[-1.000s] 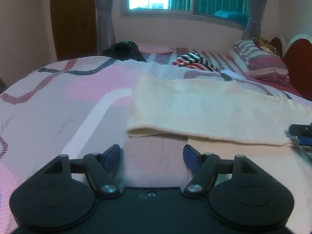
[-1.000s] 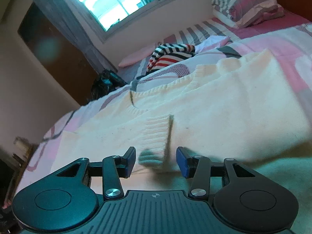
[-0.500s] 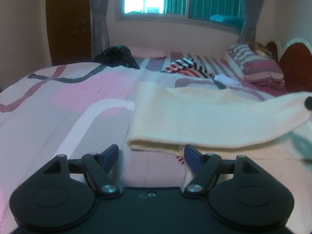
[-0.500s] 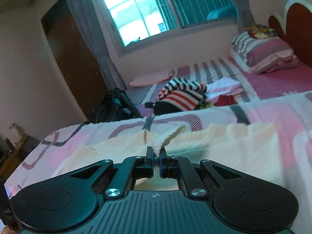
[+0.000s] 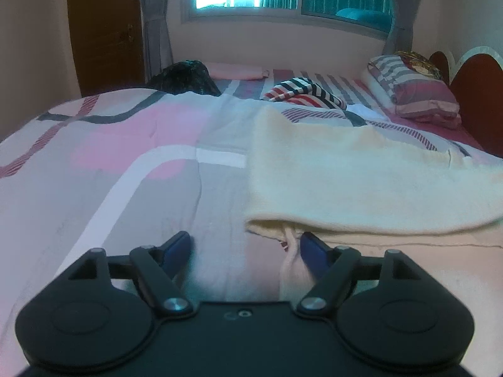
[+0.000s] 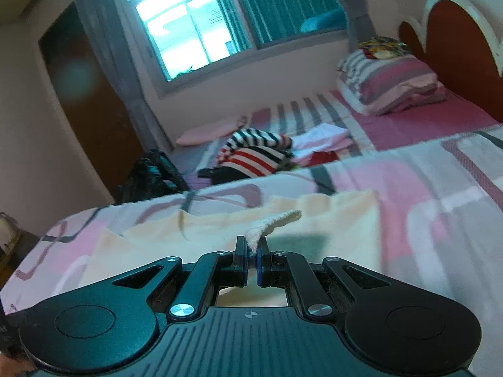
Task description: Fold small clothes
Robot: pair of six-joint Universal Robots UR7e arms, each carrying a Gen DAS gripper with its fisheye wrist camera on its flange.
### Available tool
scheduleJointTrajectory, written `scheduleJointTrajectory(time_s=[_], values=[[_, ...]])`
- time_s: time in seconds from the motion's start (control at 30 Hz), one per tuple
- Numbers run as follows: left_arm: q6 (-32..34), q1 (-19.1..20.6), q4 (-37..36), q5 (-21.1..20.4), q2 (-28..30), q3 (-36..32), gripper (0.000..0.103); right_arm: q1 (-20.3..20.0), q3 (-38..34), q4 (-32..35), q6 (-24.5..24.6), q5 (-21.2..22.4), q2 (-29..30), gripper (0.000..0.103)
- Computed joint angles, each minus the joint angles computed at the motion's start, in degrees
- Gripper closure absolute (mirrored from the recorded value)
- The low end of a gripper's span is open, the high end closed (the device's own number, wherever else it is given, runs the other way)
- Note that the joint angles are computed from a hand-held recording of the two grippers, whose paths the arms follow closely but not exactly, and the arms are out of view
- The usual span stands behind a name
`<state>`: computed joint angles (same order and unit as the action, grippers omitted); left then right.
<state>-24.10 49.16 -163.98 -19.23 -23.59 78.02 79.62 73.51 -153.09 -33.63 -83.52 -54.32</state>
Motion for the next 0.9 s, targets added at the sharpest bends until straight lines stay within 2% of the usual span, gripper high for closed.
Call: scheduleJointTrajectory(time_s=[0.2,0.3,0.37,0.47,0.73,0.9], values=[[0.0,0.1,-0.4,-0.2,-0.1,0.0,0.025,-1.3,0.1,-1.0,0.6,-1.2,-0.6,0.099],[1.1,-0.3,1.0,1.6,0.8,-0.9,0.025,-1.8,0.0,-1.3,0.8,-1.6,-0.9,0.099],[0.6,-0.2,1.1,1.3,0.7,-0.9,0.025,-1.9,0.0,-1.0,0.7,-1.9,-1.0,0.099],[0.1,0.0,0.3,0.1,0.1,-0.1,0.024,-2.1,0.7,-0.8,-1.0,-2.8,-1.4,0.099],[0.8,0.0,-0.2,-0.1,0.1,0.0,0.025,-2.6,2.2,-1.8,-2.0,-3.4,-1.5,0.099],[1.6,0.0,-0.6,-0.4,-0.1,0.1,0.026,-2.6,0.6,-1.7,-4.4,-6.1,0.6,0.099]])
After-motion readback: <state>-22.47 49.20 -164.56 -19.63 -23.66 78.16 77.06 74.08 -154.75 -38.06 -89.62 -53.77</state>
